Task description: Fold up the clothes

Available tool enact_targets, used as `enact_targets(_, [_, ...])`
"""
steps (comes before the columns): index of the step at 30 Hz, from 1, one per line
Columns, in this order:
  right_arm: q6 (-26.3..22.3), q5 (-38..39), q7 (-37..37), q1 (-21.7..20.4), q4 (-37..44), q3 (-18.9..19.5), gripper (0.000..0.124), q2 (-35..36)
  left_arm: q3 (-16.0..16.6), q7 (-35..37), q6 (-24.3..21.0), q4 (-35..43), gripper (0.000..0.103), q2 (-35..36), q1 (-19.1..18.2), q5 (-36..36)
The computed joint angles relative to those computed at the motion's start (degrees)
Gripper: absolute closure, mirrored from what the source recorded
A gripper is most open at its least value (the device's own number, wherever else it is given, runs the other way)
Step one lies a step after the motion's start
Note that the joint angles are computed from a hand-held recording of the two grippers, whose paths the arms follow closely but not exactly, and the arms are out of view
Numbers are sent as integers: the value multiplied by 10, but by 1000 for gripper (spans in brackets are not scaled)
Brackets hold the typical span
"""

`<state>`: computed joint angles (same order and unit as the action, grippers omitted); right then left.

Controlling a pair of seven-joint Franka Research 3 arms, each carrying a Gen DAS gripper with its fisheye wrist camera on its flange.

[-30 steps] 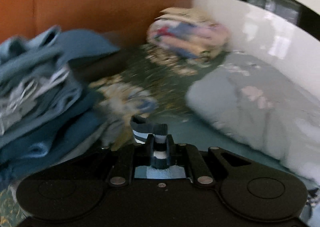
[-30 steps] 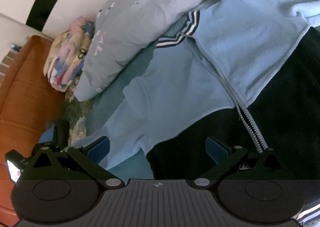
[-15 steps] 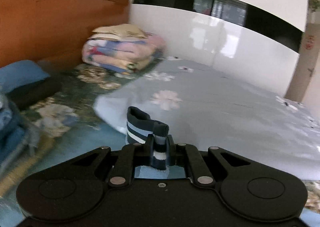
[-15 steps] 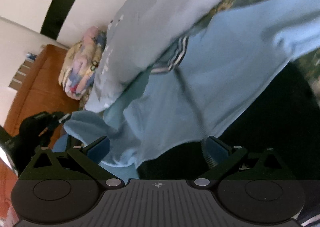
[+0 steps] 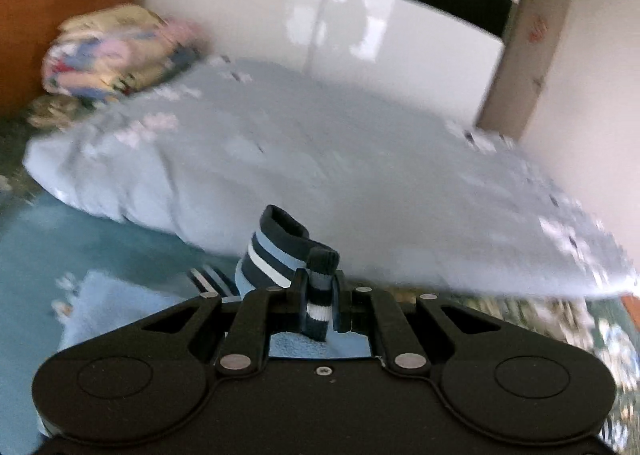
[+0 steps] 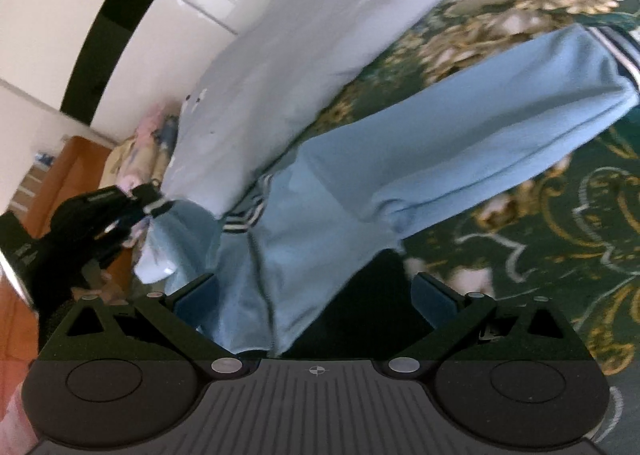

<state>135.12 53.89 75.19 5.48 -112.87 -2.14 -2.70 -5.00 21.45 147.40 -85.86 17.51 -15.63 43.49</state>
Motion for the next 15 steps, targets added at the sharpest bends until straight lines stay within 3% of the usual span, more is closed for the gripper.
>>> enact_targets(4, [0, -2, 5, -9, -3, -7, 21, 3, -21, 59, -16, 33, 94, 48, -5, -52])
enact_targets(15, [-9, -14, 6, -25, 12, -10, 21, 21, -31, 181, -54, 77, 94, 112, -26, -146])
